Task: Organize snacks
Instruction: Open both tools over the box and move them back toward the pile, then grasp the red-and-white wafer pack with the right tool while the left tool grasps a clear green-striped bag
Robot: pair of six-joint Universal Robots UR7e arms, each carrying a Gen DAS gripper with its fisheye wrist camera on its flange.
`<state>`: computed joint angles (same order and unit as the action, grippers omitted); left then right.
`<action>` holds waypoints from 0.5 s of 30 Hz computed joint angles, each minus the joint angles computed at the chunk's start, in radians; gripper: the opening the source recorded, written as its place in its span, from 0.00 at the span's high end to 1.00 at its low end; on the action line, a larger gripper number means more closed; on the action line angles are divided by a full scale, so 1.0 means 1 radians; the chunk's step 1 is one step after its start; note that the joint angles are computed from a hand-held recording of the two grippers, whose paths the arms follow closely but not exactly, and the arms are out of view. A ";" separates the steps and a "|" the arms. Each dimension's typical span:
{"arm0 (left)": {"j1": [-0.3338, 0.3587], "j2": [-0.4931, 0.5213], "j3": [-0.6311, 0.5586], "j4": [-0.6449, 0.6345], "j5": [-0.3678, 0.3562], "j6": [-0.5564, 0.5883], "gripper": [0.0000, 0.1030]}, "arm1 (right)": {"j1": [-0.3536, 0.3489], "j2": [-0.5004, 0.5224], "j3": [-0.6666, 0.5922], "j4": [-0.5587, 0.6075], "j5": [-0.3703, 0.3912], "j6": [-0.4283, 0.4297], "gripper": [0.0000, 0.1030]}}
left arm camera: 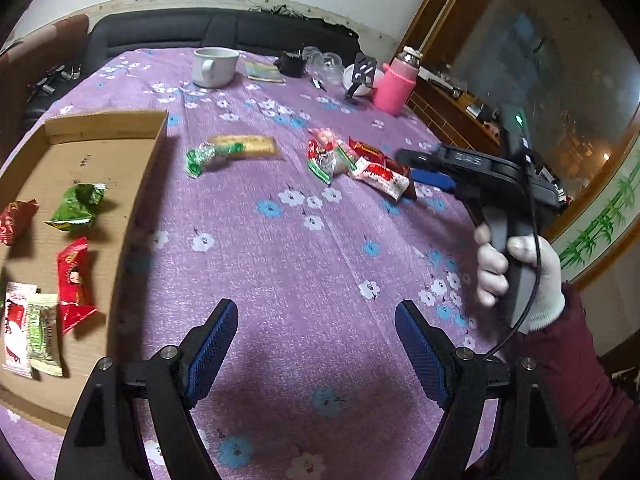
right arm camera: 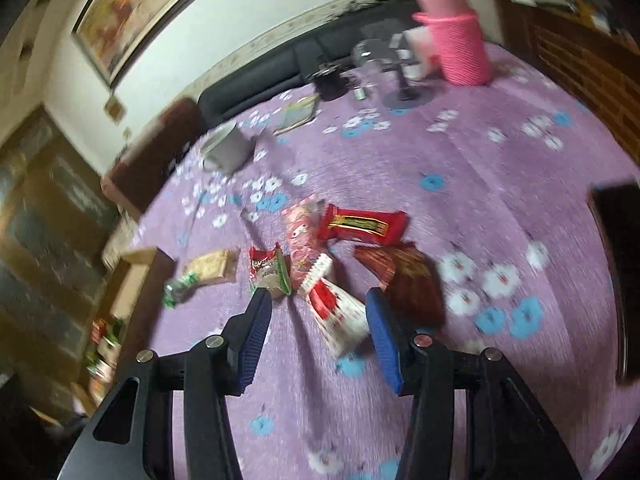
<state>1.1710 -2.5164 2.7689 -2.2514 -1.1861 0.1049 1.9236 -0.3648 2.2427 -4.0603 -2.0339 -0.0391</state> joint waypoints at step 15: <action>0.058 0.371 -0.057 -0.343 0.040 0.034 0.19 | -0.001 0.070 -0.077 0.016 -0.088 -0.120 0.79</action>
<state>1.2291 -2.1458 2.7116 -2.5942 -1.1462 0.1394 1.9226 -0.2945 2.1652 -4.0446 -2.1223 -0.1591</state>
